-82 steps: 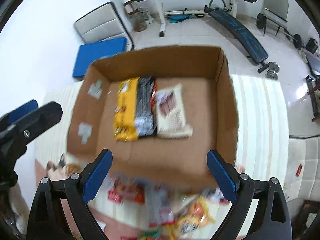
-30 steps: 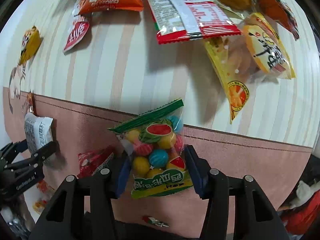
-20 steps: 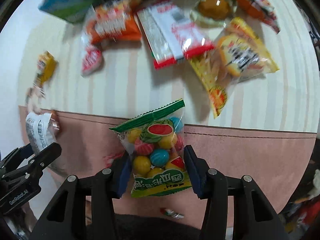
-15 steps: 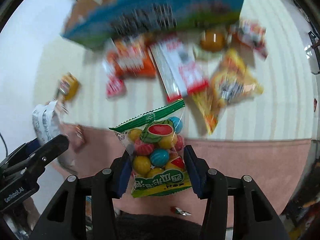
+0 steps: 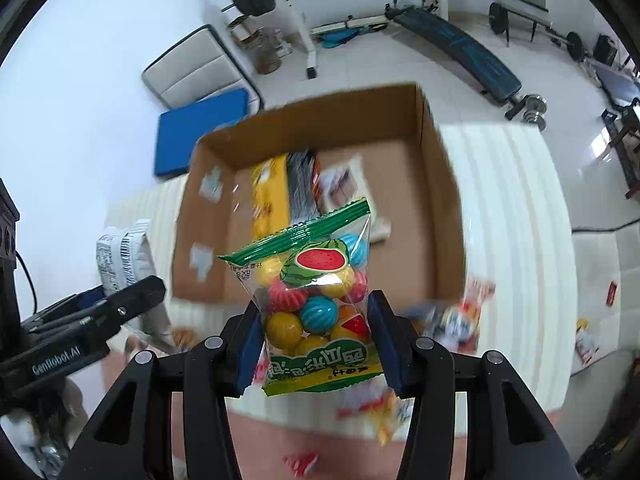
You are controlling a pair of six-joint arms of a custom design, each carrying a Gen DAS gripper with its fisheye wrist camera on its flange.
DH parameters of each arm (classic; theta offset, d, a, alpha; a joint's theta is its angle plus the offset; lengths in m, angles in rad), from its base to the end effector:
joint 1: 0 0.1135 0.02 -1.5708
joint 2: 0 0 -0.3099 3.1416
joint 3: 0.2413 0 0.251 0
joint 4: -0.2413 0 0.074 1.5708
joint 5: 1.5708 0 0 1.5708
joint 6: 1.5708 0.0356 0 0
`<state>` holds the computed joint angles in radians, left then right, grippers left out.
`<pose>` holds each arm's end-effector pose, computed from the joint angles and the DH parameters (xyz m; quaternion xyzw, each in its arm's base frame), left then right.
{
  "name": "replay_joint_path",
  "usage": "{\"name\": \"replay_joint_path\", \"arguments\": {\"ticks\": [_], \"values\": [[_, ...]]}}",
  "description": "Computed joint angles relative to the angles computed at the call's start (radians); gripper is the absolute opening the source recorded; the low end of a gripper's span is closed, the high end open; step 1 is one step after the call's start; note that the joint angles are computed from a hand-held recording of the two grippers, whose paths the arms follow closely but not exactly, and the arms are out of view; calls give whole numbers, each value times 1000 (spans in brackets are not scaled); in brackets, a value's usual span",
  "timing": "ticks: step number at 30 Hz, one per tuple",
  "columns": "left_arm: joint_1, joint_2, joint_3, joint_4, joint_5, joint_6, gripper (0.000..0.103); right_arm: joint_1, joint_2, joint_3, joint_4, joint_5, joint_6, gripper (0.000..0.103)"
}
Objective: Organize snacks
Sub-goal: 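Carry both packets into the box and open both tools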
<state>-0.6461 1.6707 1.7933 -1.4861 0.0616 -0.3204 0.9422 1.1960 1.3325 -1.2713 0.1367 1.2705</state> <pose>0.2446 -0.1872 0.4040 0.1643 0.9805 -0.0752 0.0773 0.1133 0.1476 0.3954 0.1738 0.9585 0.1630 0.1563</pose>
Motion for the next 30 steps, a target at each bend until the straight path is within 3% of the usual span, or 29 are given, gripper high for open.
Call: {"name": "replay_joint_path", "arguments": {"ticks": [5,10,22,24,27,30], "values": [[61,201,108,14,-10,37,69,-314,102,-38,115,-109,-236,53],[105,372,197,3,-4,61,69,-471,229,-36,178,-151,-362,53],[107,539,331,-43,-25,46,69,-561,372,-28,218,-161,-471,54],[106,569,365,-72,-19,36,71,-563,388,-19,208,-166,-480,61],[104,567,362,-60,-29,34,84,-560,380,-18,219,-154,-485,82],[105,522,307,-13,-17,16,86,-559,365,-18,220,-159,-497,84]]}}
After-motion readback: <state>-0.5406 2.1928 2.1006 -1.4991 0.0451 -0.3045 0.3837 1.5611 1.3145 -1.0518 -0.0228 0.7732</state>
